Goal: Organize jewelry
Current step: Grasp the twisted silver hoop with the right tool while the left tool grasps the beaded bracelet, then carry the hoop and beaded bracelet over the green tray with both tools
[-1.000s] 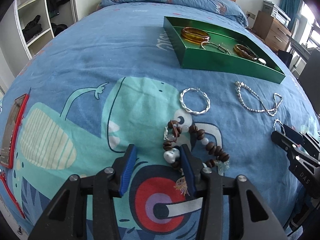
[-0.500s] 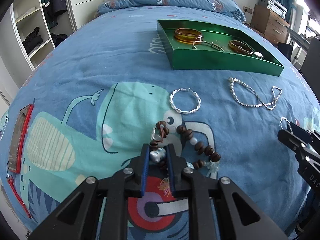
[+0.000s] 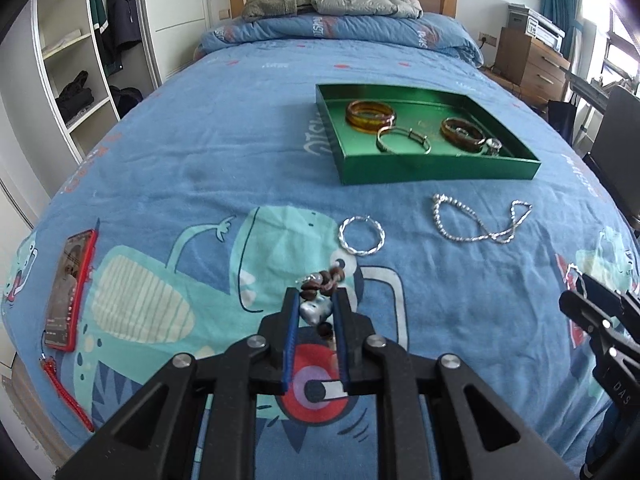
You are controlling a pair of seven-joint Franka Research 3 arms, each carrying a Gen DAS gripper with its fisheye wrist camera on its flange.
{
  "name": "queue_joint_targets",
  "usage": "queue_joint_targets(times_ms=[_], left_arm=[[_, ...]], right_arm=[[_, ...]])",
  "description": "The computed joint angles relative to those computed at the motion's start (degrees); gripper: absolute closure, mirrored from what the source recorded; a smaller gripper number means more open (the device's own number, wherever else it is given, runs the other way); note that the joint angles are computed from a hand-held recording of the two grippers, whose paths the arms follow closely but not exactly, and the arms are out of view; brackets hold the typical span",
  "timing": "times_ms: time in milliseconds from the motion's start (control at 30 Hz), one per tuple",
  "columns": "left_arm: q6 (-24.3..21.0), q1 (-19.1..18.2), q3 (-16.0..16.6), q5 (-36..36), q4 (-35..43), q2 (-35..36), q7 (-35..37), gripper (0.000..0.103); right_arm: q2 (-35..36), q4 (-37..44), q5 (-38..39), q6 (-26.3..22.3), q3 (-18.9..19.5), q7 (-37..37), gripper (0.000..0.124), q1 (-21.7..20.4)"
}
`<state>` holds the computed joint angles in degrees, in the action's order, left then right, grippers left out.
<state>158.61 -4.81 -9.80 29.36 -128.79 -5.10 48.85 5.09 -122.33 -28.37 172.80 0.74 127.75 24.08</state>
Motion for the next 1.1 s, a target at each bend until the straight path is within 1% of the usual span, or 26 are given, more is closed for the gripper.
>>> queue_joint_targets(times_ms=[133,233,567,867,1000,1100], left_arm=[[0.5,-0.1,0.0,-0.4,-1.3,-2.5,0.3,0.088],[0.9,0.1,-0.1,-1.0,-2.3,-4.1,0.6,0.088],[2.9,0.3,0.0,-3.6,-3.8,-7.3,3.2,0.088],[4.4,-0.1,0.9,-7.5,-1.6,-7.2,8.4,0.088],[5.0,-0.6,1.8,-10.1,1.2,-6.1,11.9,0.088],[5.4,-1.2,2.6,-13.6,3.9,-4.6,15.6,0.088]], right_arm=[[-2.1,-1.5,-4.0,0.5,0.1,3.8,0.084,0.2],[-3.3,-2.3,-6.4,0.6,1.1,6.3,0.084,-0.7],[-5.6,-3.1,-10.5,0.1,4.5,10.8,0.084,-3.9],[-6.1,-1.4,-10.8,-0.2,5.8,9.8,0.084,-5.5],[-5.1,0.7,-10.0,-0.5,5.4,8.6,0.084,-5.6],[-4.0,2.6,-9.0,-0.7,4.7,7.4,0.084,-5.3]])
